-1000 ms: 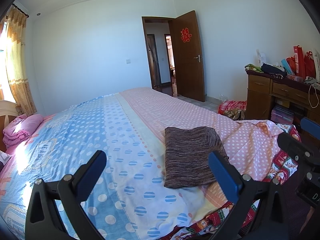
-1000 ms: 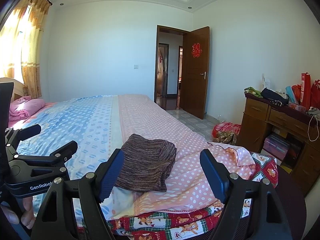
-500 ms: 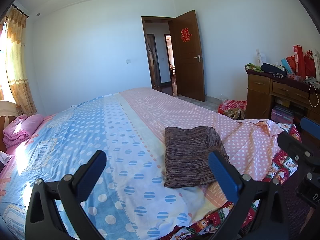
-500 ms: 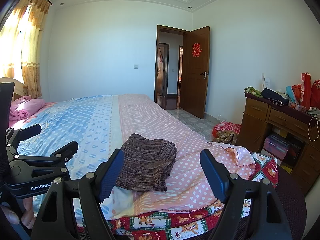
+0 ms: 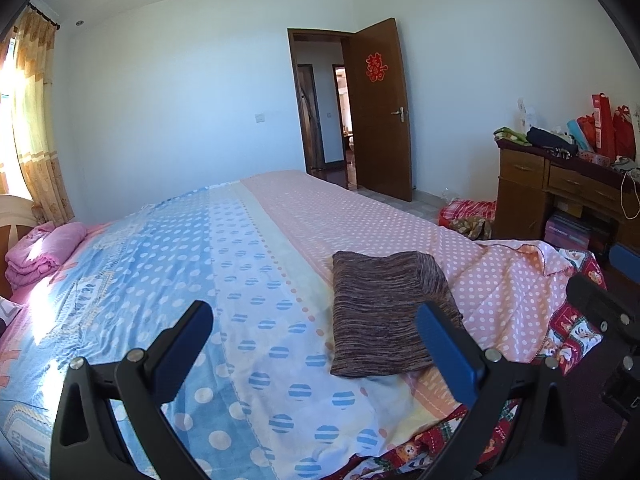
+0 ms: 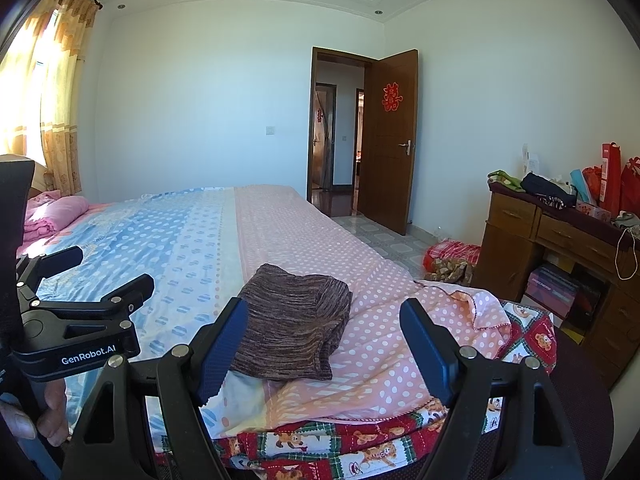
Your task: Fold small clothes
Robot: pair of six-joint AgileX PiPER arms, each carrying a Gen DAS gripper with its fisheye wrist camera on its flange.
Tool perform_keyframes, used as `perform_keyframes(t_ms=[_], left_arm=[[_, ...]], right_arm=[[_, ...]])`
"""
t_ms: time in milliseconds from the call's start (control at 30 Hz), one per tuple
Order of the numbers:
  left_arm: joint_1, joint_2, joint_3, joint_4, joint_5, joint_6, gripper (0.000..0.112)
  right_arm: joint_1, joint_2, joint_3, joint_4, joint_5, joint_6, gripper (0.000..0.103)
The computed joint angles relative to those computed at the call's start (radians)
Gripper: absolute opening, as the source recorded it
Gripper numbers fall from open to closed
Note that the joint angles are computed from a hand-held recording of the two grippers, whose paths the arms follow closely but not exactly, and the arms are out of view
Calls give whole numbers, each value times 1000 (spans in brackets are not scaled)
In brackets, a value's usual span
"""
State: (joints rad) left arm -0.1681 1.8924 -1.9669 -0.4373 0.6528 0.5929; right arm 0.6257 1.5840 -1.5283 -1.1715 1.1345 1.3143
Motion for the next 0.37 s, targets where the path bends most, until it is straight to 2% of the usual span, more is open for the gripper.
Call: perform_keyframes(t_ms=[367], left_arm=[[3,8,-18,18,1,-16,103]], right_arm=[[-27,-17,20,22,-11,29,79]])
